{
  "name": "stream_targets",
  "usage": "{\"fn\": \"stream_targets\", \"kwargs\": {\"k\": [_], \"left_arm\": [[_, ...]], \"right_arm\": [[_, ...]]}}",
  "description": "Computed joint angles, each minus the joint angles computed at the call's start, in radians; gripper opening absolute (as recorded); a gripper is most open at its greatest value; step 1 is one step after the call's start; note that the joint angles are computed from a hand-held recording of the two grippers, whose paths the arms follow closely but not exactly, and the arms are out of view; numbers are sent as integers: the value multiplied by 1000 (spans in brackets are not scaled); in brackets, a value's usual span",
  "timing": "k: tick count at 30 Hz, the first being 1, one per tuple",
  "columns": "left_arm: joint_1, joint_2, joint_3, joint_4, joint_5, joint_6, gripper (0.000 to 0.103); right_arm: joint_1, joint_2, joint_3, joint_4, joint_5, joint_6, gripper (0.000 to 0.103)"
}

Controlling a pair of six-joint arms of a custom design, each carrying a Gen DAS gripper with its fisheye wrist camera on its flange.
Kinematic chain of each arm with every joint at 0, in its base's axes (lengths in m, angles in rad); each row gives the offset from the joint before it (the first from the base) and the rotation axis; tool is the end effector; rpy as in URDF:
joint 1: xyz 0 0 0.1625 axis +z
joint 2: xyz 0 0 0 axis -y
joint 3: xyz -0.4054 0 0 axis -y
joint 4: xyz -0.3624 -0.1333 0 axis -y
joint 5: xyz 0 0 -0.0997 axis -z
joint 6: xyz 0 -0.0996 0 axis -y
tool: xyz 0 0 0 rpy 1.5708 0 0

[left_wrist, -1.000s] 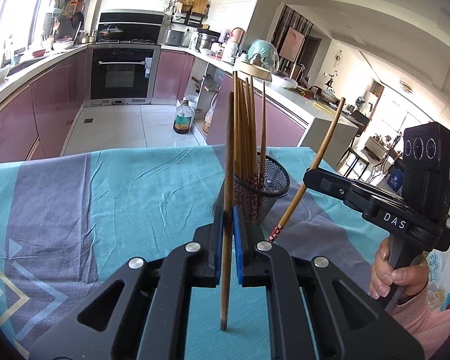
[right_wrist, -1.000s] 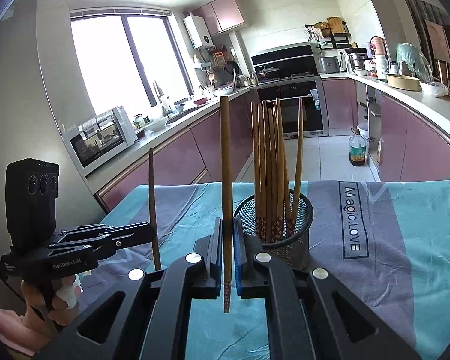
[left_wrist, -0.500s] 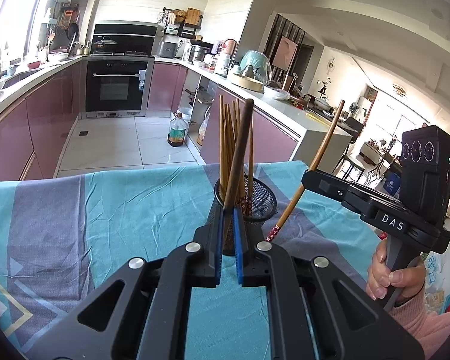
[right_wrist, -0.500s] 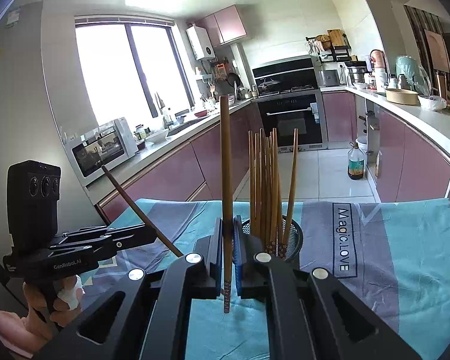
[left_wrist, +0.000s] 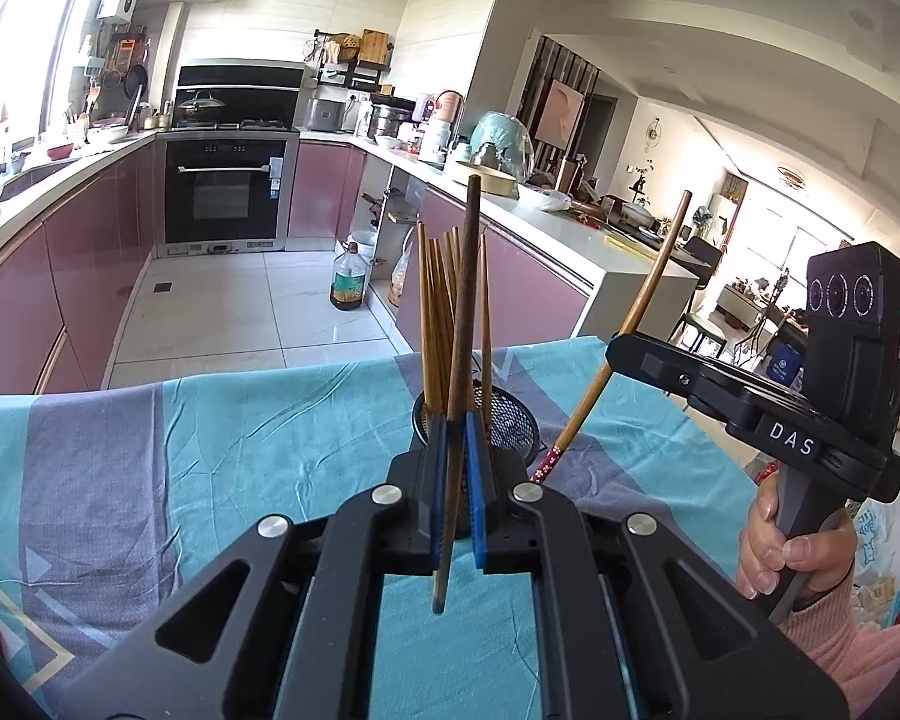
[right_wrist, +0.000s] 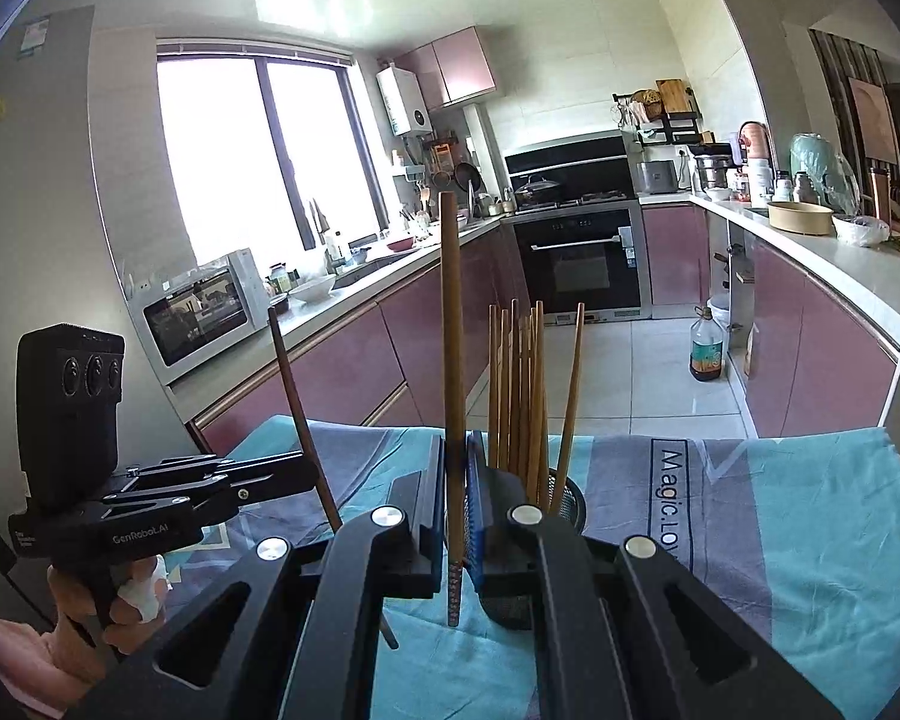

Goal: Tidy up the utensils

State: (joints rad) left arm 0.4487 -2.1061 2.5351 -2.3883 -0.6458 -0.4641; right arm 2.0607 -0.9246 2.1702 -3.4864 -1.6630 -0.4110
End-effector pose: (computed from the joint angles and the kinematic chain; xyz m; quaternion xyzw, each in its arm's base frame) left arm -0.1219 -0.2949 0.3427 0.2022 0.8588 -0.4332 0.1841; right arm 0.3446 -0.3825 0.1269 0.3971 -0.8559 0.3299 0.0305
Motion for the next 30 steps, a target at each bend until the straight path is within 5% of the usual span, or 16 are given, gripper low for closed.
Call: {"fn": "stream_targets", "kwargs": {"k": [19, 26, 30], "left_arm": [[-51, 13, -32, -70, 33, 101, 3], [20, 27, -21, -58, -2, 85, 4], [125, 89, -36, -92, -41, 100, 4]], "right_arm": [[11, -14, -57, 9, 11, -28, 6], [-8, -8, -53, 22, 19, -25, 6], [-20, -9, -47, 26, 20, -20, 6]]}}
